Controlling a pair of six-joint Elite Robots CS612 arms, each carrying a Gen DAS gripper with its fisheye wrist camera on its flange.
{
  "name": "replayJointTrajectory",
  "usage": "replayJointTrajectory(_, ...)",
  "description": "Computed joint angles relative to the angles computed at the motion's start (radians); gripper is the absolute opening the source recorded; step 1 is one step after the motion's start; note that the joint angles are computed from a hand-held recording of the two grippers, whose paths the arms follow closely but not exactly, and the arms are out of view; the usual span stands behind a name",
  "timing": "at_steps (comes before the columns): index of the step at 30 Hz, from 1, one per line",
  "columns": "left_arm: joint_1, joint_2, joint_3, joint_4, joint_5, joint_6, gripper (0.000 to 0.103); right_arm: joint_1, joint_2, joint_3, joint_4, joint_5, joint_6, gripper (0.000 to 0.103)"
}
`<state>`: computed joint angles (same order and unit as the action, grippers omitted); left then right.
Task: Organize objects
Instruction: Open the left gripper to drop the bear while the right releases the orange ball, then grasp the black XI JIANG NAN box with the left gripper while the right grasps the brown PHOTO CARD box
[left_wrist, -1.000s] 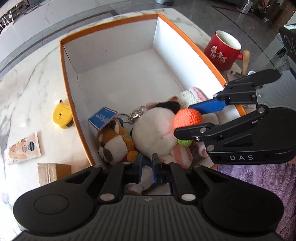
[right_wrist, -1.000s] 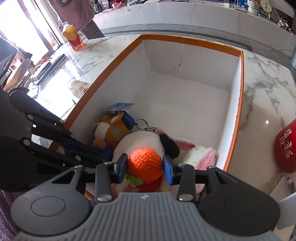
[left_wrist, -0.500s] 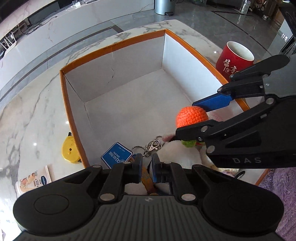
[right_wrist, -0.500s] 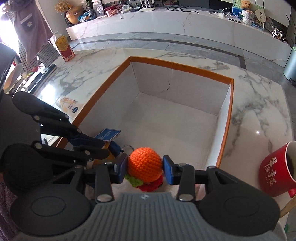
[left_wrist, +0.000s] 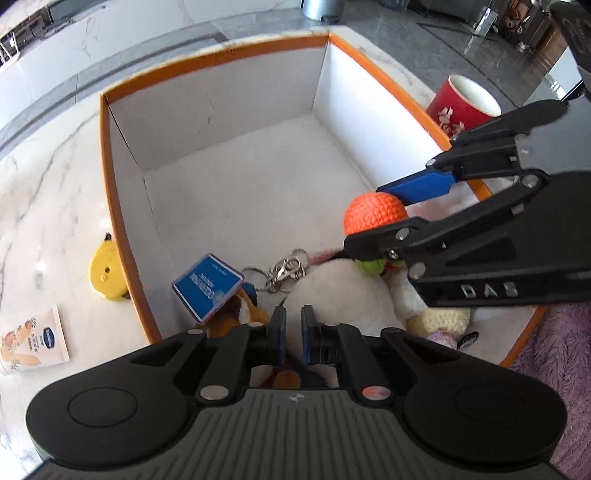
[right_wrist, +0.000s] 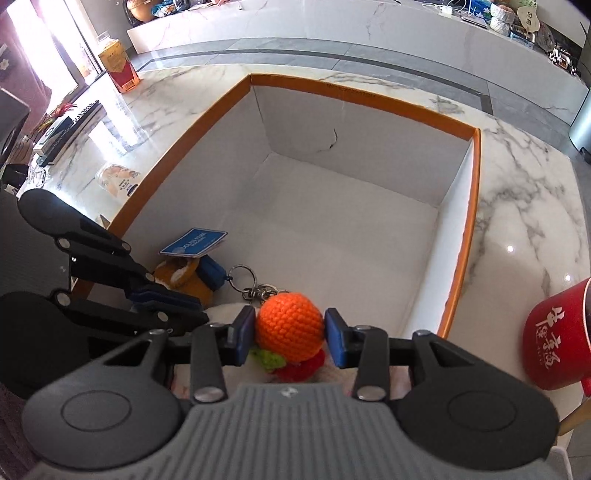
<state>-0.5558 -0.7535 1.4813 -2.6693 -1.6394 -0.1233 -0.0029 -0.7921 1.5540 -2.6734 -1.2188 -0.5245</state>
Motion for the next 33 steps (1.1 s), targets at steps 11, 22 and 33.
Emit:
replayJointTrajectory(11, 0.013, -0.017, 0.026, -0.126, 0.041, -0.064, 0.011, 0.072, 0.066, -0.073, -0.098, -0.317, -0.162, 0.043)
replayJointTrajectory(22, 0.023, -0.039, 0.062, -0.175, 0.04, -0.088, 0.014, 0.117, 0.099, -0.077, -0.152, -0.531, -0.331, 0.049)
replayJointTrajectory(33, 0.028, -0.089, 0.131, -0.227, 0.065, -0.108, 0.017, 0.106, 0.049, -0.053, -0.113, -0.432, -0.257, 0.047)
